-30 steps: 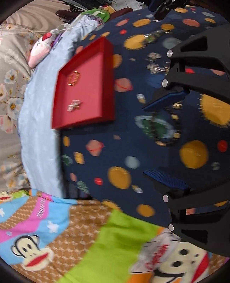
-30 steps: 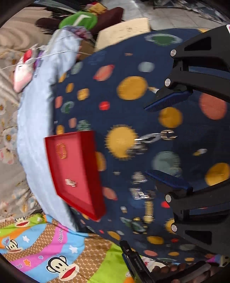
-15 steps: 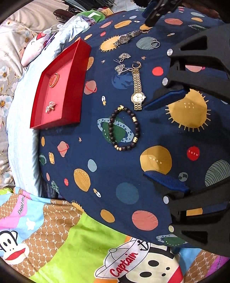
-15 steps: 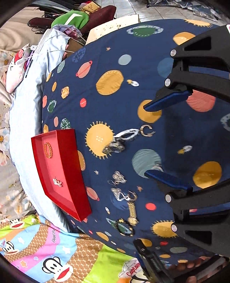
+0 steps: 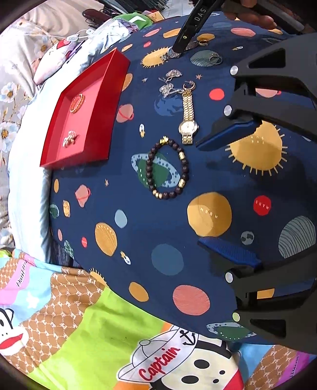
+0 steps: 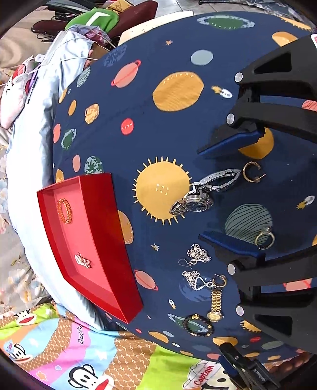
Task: Organize jewelry
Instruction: 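Withdraw both tools from the tray back over the jewelry, then grasp the silver watch with the right tool while the left tool grasps the black bead bracelet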
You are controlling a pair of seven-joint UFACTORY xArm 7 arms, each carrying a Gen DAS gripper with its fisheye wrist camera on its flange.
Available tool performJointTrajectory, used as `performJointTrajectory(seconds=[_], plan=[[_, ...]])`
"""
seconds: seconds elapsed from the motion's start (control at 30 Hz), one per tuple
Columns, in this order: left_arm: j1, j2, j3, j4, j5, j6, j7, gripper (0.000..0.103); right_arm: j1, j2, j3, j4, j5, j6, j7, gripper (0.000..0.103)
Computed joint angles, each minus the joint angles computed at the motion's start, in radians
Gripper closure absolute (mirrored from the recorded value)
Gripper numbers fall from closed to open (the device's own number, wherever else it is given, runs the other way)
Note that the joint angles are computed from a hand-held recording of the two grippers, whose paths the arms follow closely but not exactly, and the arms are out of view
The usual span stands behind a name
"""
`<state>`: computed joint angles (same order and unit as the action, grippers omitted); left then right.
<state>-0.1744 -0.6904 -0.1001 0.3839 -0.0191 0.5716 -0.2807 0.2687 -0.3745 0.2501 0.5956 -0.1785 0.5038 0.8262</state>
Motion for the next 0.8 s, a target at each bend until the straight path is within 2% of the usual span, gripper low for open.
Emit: performJointTrajectory(seconds=[0.27,0.33,0.4,0.6,0.8], plan=[[0.014,0.017,0.014,0.000,-0.010,-0.006,-0.004,0.033,-0.006,0.037,0.012,0.014,-0.034,-0.006,0.024,0.056],[0.013,0.025,0.015,0.003,-0.010,-0.010,-0.002,0.033,-0.009,0.040,0.013,0.016,-0.048,-0.004,0.030,0.061],[0.011,0.030,0.016,0.006,-0.013,-0.010,-0.001,0.033,-0.015,0.042,0.019,0.021,-0.069,0.007,0.042,0.071],[-0.008,0.040,0.019,0.011,-0.028,-0.013,0.013,0.033,0.000,0.034,0.001,0.006,-0.044,-0.016,0.030,0.083],[-0.025,0.046,0.018,0.015,-0.041,-0.016,0.028,0.033,0.014,0.015,-0.003,-0.015,-0.013,-0.034,0.020,0.083]])
